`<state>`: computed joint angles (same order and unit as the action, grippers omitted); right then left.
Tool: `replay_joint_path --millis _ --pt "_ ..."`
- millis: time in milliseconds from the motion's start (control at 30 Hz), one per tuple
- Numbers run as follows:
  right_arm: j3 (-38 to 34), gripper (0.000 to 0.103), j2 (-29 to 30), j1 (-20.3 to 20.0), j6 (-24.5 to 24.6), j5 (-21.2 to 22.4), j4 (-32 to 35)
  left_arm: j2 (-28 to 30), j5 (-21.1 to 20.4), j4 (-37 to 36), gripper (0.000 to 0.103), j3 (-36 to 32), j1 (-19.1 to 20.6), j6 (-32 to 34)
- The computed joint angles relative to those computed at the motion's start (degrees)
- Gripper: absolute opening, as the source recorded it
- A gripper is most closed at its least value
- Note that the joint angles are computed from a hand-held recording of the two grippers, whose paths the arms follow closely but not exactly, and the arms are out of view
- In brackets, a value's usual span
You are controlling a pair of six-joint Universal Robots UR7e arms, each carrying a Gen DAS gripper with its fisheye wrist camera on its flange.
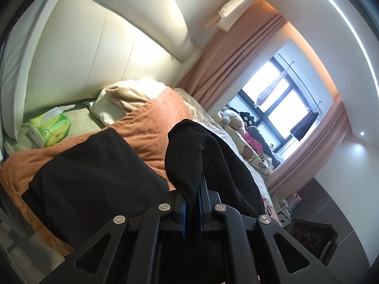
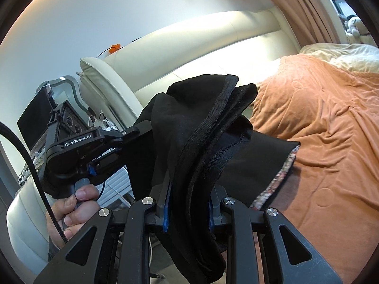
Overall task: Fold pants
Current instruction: 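Carry the pants with both tools toward the bed head beside the tissue box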
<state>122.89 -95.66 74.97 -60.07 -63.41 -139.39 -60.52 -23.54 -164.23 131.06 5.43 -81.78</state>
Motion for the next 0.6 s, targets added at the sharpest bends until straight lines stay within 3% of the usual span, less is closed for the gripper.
replay_joint_path --millis 133,267,600 --pt "1.03 0.020 3.62 2.61 3.94 -0.79 -5.67 -3.71 0.61 5.53 0.008 1.01 1.43 -1.68" --pt "-0.16 0.020 8.18 5.05 7.83 -2.11 -8.70 -6.45 0.57 3.79 0.008 2.93 3.76 -0.73" --pt "-5.90 0.020 17.84 8.54 14.41 -6.48 -15.55 -2.16 -3.66 -11.87 0.008 0.47 13.89 14.58"
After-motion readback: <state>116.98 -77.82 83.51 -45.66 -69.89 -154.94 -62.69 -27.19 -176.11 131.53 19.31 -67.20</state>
